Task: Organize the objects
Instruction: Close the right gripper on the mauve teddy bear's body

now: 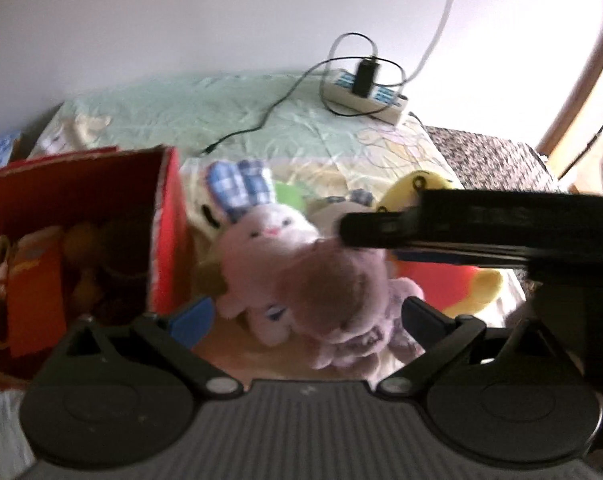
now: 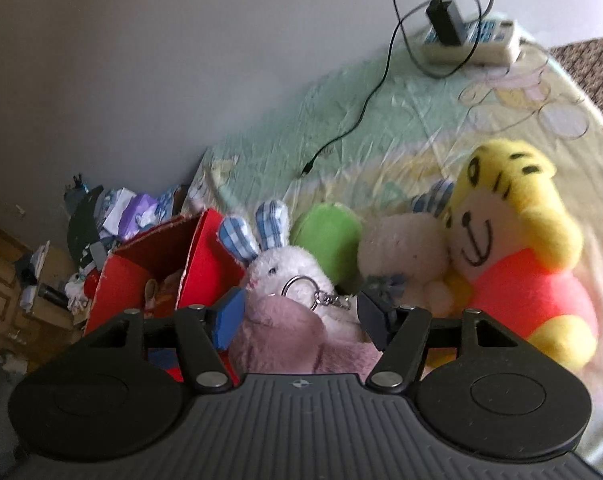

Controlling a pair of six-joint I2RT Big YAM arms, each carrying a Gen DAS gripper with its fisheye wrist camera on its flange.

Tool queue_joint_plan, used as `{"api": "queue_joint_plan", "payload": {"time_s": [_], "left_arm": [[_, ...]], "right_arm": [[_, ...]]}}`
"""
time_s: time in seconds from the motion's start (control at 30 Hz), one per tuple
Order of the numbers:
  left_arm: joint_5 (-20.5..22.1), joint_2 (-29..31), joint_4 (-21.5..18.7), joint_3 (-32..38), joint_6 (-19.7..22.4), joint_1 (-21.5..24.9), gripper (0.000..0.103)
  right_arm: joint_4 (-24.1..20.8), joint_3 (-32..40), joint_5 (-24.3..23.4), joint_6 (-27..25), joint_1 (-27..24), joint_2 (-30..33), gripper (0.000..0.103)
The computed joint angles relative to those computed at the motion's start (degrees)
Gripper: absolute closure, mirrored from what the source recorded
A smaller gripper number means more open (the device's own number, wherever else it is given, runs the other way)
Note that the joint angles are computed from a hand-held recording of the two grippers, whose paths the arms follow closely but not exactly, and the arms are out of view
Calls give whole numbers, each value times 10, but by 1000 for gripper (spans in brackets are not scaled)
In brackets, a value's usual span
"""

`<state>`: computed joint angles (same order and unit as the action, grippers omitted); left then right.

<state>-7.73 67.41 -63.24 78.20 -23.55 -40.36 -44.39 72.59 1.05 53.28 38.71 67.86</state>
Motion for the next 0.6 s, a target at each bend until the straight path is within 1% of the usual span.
{"api": "queue_joint_plan", "payload": {"time_s": [0.03,0.1,0.17,0.23,0.33,0.37,0.4,0.43,0.47,0.5,0.57,0.6], "left_arm": [[1,3,2,-1,5,-3,3],[18,5,9,-7,16,-6,4],[35,4,25,-19,19,-4,3],[49,8,32,-25,21,-1,3],[46,16,44,-35,23,-2,4],[44,20,44,-36,20,-3,10],[47,24,43,-36,19,-2,21],[52,28,41,-36,21,0,26],[56,34,41,-36,23,0,29],[58,35,40,-35,23,0,30],[48,36,50,-38,20,-4,31],[45,36,54,-39,22,-6,35]], "right_arm": [[10,-7,-15,3,-5,-3,37],[24,-22,-35,-1,-15,-15,37],[40,-41,-58,-12,-29,-30,37],[52,-56,-81,-30,-40,-44,36],[49,-68,-110,-77,-49,-58,36],[43,-69,-108,-88,-48,-57,36],[38,-71,-101,-95,-47,-57,33],[40,-76,-96,-95,-46,-58,31],[50,-83,-102,-88,-49,-60,31],[60,-90,-115,-76,-54,-61,31],[84,-105,-147,-42,-65,-62,30],[93,-112,-155,-28,-66,-64,30]]}}
